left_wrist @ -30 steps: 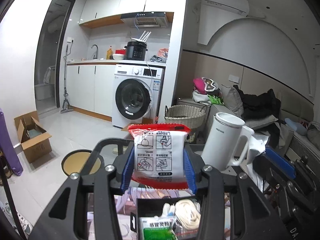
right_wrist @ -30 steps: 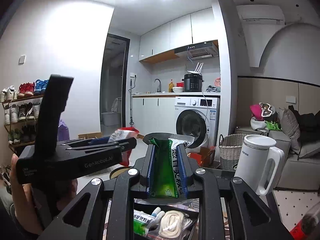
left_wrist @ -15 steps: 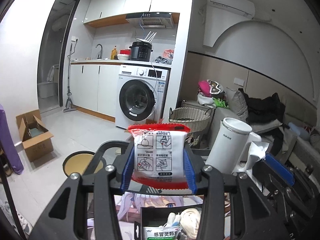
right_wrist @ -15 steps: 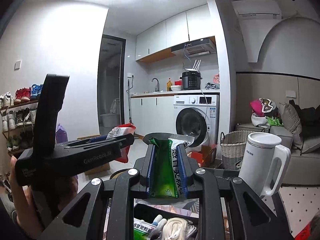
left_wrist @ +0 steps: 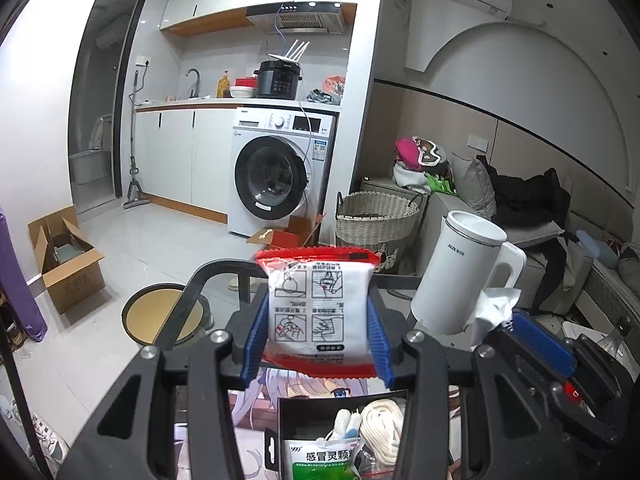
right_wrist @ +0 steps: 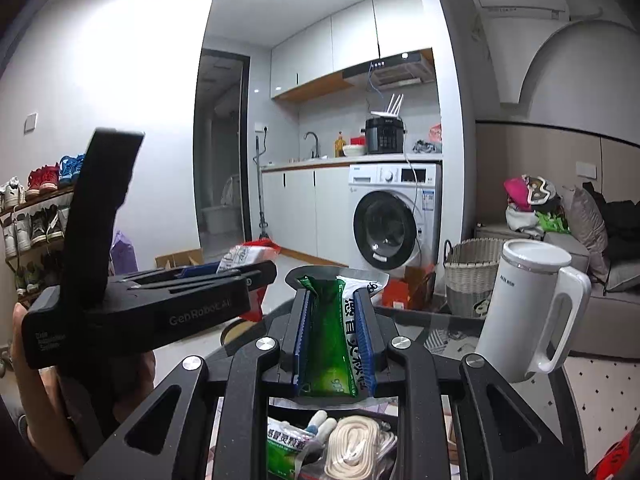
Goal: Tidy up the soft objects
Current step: 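Lower the packet into the black box with the left tool while the right tool drops the sachet in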
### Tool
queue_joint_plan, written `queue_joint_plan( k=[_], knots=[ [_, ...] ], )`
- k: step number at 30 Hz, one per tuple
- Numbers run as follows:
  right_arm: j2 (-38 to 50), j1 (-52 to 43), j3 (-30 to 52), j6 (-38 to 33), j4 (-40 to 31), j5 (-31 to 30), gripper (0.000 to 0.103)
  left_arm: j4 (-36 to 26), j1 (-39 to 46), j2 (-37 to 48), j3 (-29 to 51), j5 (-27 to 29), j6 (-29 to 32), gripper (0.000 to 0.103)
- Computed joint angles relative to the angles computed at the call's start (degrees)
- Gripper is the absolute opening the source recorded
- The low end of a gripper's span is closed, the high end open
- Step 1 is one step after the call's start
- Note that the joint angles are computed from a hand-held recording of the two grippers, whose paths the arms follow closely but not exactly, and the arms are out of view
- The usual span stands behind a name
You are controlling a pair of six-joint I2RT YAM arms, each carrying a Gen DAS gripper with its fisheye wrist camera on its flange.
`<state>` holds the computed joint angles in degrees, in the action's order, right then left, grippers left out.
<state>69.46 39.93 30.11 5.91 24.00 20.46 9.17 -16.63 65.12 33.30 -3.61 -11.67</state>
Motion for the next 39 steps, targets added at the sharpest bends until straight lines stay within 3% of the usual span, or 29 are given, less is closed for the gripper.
queue_joint_plan(
  k=[14, 25, 39],
  knots=[
    [6.05, -3.16, 4.96, 4.26, -8.13, -2.94, 0.021, -7.06, -1.17, 10.0, 6.23, -0.71, -0.19, 0.043],
    [17.36, -9.23, 13.25, 8.98, -21.03, -13.53, 0.021, -18.79, -2.82, 27.99, 17.45, 3.14, 0.58, 0.043],
    [29.16, -11.93, 18.56, 9.84, -27.02, -20.99, 0.021, -22.71, -3.67, 35.8, 20.83, 2.04, 1.11, 0.046]
  ],
)
